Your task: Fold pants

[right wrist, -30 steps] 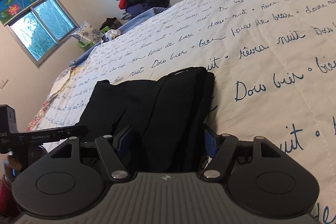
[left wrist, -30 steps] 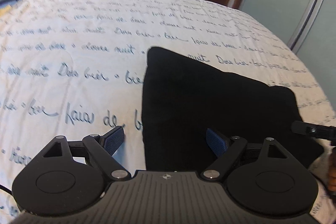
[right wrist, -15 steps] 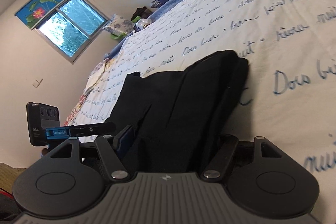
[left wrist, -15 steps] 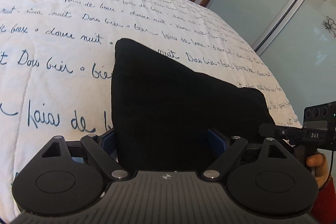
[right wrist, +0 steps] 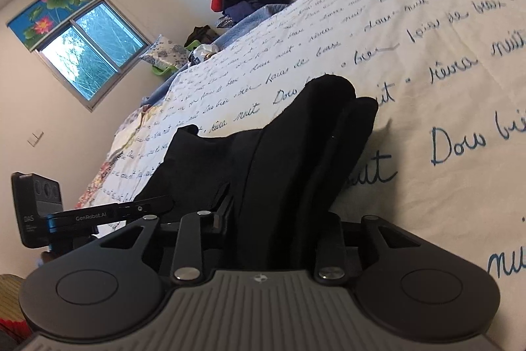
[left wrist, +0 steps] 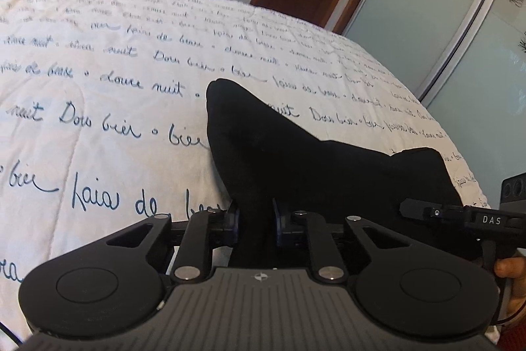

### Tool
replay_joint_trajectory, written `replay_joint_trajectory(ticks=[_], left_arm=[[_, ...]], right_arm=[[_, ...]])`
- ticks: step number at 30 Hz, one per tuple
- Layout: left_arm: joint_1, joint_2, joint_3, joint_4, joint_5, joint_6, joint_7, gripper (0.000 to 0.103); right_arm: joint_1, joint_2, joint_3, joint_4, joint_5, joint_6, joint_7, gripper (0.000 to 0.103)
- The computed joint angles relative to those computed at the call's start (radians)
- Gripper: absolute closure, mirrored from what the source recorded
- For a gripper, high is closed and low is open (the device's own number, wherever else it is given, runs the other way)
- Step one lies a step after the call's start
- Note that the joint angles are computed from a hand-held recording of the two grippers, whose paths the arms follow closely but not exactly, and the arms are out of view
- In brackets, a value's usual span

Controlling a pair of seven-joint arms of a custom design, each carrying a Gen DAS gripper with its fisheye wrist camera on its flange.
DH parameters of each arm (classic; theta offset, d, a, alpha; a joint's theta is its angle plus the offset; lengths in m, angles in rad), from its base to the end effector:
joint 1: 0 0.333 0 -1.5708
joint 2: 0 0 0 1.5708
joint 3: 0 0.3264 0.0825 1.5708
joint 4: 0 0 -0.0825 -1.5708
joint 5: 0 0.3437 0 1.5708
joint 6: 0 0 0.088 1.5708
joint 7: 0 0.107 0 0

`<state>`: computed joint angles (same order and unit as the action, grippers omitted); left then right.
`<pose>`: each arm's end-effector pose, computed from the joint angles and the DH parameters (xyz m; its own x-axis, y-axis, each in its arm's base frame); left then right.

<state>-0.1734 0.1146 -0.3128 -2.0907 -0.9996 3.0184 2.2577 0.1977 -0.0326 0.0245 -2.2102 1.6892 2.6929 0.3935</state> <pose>0.5290 -0.2021 0.4743 -0.3302 -0.8844 0.3298 -0.7143 0.0057 -0.6999 0.5042 0.0805 0.4538 0.2268 -0.7500 -0.6214 -0.7202 0.3003 -0.6254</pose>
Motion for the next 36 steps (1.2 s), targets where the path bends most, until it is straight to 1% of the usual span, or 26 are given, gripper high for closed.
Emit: replay_joint_trajectory(ticks=[4,6,7,9,10,12,14,15,17,18,20,21,24,25,28,33,34,36], left_arm=[[-0.006,-0.026,-0.017,-0.008,-0.074,0.062,0.105,0.082],[-0.012,-0.031,-0.019,0.001,-0.11,0.084,0.17,0.082],[-0.019,-0.031,-0.015,0.001,-0.101,0.102,0.173,0.082],[-0.032,-0.025,-0.006,0.0,-0.047,0.148,0.138,0.082],[-0.027,-0.027,-0.01,-0.003,-0.04,0.164,0.137,0.082],[-0.024,-0.023,-0.004,-0.005,0.021,0.188,0.09,0.082],[-0.027,-0.018,0.018,-0.012,0.122,0.205,0.004,0.082],[-0.04,-0.014,0.045,-0.015,0.189,0.212,-0.054,0.082],[-0.088,-0.005,0.125,-0.017,0.329,0.223,-0.181,0.082],[-0.122,0.0,0.176,-0.015,0.396,0.226,-0.243,0.082],[-0.212,0.014,0.302,-0.001,0.527,0.219,-0.37,0.082],[-0.25,0.023,0.356,0.009,0.578,0.218,-0.418,0.082],[-0.351,0.053,0.499,0.043,0.699,0.213,-0.526,0.082],[-0.376,0.064,0.538,0.058,0.73,0.202,-0.557,0.082],[-0.404,0.093,0.594,0.091,0.797,0.178,-0.624,0.081],[-0.425,0.134,0.645,0.122,0.888,0.151,-0.716,0.081],[-0.445,0.139,0.67,0.118,0.914,0.153,-0.741,0.081],[-0.457,0.144,0.69,0.114,0.952,0.159,-0.773,0.081]], right_arm=[[0.024,-0.016,0.022,0.018,-0.024,0.085,-0.02,0.075],[0.032,-0.012,0.024,0.037,-0.056,0.094,-0.014,0.075],[0.036,-0.004,0.025,0.052,-0.071,0.095,-0.004,0.075],[0.042,0.018,0.026,0.085,-0.088,0.096,0.001,0.075],[0.044,0.032,0.028,0.103,-0.095,0.098,0.0,0.075],[0.05,0.062,0.034,0.143,-0.112,0.103,0.005,0.075],[0.055,0.093,0.042,0.184,-0.127,0.111,0.006,0.075],[0.058,0.108,0.047,0.206,-0.137,0.119,0.003,0.075],[0.063,0.14,0.057,0.251,-0.157,0.134,0.006,0.075],[0.064,0.157,0.062,0.274,-0.168,0.141,0.007,0.075],[0.065,0.189,0.074,0.319,-0.184,0.159,-0.002,0.075],[0.065,0.206,0.081,0.343,-0.192,0.167,-0.008,0.075],[0.058,0.261,0.098,0.413,-0.226,0.18,0.007,0.075],[0.054,0.276,0.105,0.432,-0.237,0.184,0.015,0.075],[0.043,0.323,0.126,0.482,-0.272,0.196,0.038,0.075],[0.043,0.393,0.146,0.534,-0.44,0.234,0.177,0.075],[0.042,0.401,0.15,0.535,-0.466,0.246,0.195,0.075],[0.031,0.408,0.166,0.531,-0.496,0.26,0.218,0.075]])
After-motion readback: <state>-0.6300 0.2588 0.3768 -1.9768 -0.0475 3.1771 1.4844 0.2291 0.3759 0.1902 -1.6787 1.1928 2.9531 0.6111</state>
